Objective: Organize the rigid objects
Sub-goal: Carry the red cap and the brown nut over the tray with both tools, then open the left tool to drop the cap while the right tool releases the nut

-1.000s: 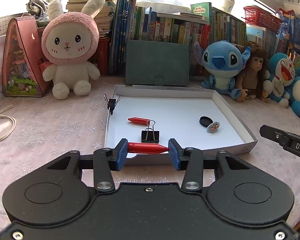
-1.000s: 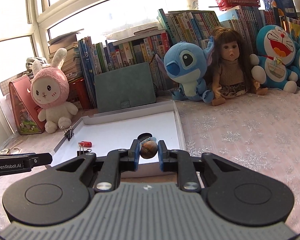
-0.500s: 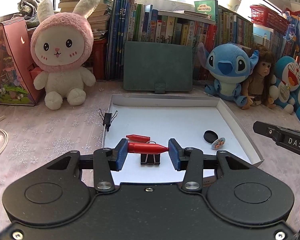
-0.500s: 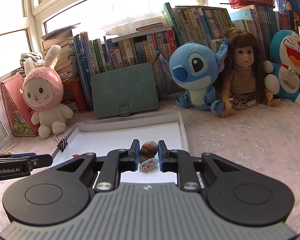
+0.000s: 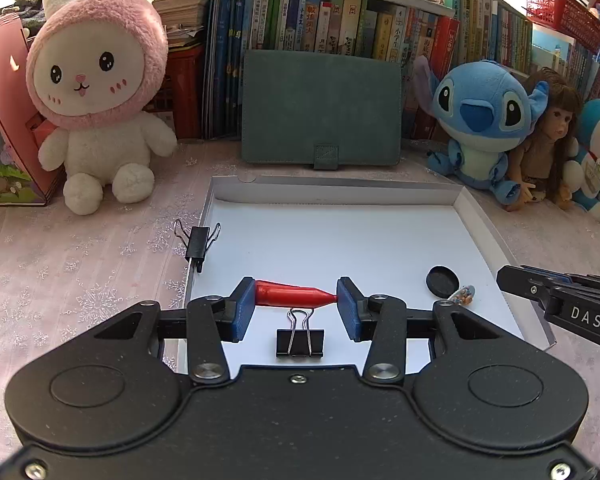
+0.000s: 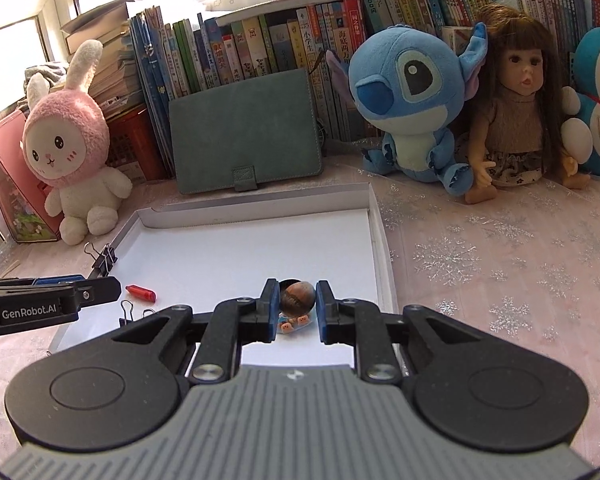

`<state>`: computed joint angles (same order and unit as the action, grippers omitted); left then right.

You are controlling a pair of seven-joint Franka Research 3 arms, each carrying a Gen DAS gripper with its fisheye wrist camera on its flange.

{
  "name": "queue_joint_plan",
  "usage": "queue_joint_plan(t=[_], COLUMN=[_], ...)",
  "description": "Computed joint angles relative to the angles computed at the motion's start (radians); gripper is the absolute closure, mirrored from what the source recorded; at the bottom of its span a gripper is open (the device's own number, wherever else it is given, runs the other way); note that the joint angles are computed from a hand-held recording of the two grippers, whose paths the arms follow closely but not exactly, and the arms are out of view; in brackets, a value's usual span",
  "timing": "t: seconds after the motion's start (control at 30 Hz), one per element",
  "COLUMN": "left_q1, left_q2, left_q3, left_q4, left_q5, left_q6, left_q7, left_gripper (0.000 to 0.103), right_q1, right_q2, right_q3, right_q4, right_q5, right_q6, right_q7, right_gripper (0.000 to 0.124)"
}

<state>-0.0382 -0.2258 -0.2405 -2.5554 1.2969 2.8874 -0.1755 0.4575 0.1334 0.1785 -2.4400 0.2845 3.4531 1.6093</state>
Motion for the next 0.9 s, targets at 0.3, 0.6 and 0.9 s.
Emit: queue_joint_plan(t=[0.3, 0.6, 0.9], left_q1=[-0.005, -0.033, -0.048], left_q2=[0.094, 0.220, 0.266], left_q3=[0.030, 0.070, 0.102], left_q4=[0.086, 0.184, 0.204], left_q5=[-0.194, -0.301, -0.290], left_q6=[-0.020, -0.097, -0.080], left_q7=[0.211, 0.306, 0.295], left_gripper=[0.061, 0.061, 0.061], right_q1=[-0.087, 0.172, 0.133], right_q2=[0.028, 0.135, 0.211], right_q3=[0.053, -0.230, -0.183], right_q4=[0.111, 0.279, 0.354], right_q5=[-0.040, -0.137, -0.180], right_q6=[-0.176, -0.323, -0.357], right_q7=[-0.012, 0.094, 0.135], right_gripper=[0.101, 0.101, 0.101])
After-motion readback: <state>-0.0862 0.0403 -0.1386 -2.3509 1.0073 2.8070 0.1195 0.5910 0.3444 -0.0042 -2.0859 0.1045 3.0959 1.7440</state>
